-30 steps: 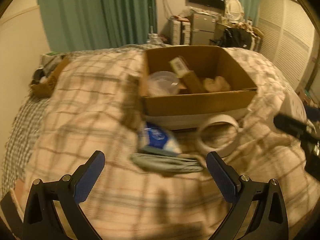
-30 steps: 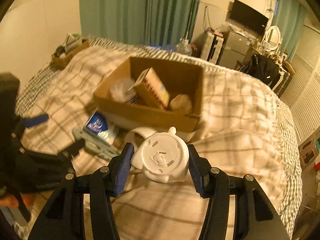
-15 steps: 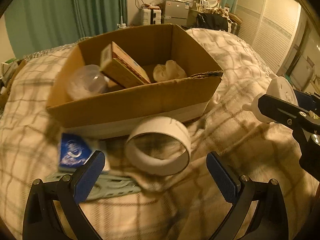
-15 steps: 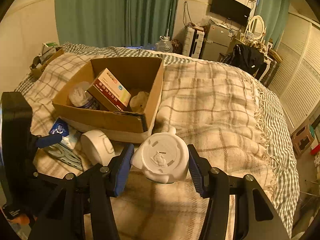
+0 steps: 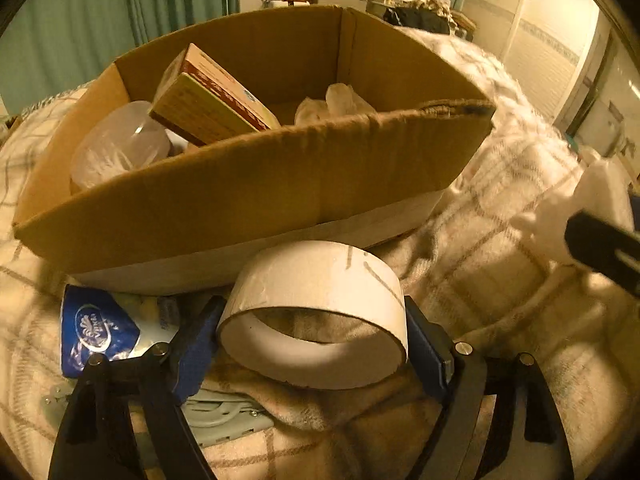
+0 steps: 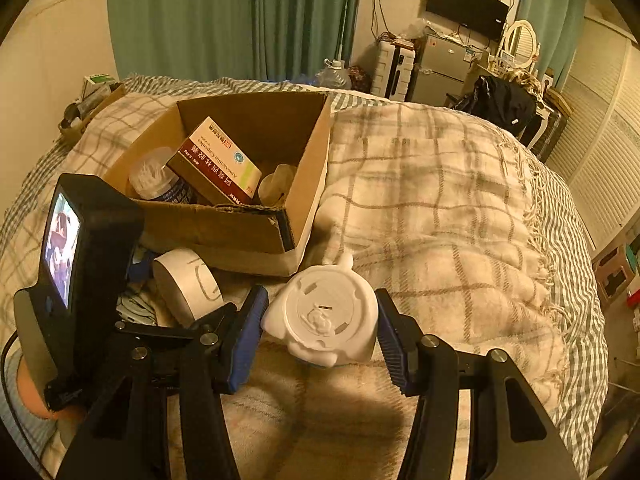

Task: Organize objects
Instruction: 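Grasp the white tape roll with the left gripper while the right gripper holds the lid, then place the tape roll and lid into the cardboard box, opening both grippers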

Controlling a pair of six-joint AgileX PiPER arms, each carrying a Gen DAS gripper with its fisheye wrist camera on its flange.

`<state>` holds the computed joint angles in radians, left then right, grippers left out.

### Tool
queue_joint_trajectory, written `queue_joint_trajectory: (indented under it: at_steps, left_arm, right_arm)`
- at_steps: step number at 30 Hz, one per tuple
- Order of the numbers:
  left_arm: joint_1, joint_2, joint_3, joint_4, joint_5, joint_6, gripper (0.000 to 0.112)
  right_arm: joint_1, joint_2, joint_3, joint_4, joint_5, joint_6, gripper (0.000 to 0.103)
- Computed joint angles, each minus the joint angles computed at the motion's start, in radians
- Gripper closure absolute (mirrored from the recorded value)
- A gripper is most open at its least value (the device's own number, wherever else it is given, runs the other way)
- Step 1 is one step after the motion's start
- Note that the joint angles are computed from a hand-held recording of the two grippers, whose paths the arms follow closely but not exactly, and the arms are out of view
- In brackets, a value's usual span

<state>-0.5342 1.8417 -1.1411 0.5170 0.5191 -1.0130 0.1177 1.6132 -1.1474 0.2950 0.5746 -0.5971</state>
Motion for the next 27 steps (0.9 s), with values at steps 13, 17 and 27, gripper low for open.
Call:
queue_joint_trajectory:
  at_steps: [13, 17, 27]
  left_arm:
    - [-0.135, -0.294, 0.099, 0.173, 0.177, -0.193, 0.028]
    - [-0.176, -0.393, 0.091, 0.209, 0.264, -0.204, 0.028]
    - [-0.147, -0.541, -0.064, 0.204, 0.415, -0.030, 0.028]
  right_arm:
    - [0.049, -0.161, 0.058, -0.099, 0.020, 0.104, 0.050]
    - [0.067, -0.243, 0.056, -0.113, 0.048, 0.130, 0.050]
    - [0.121, -0.362, -0.129, -0.088, 0.186, 0.143, 0.050]
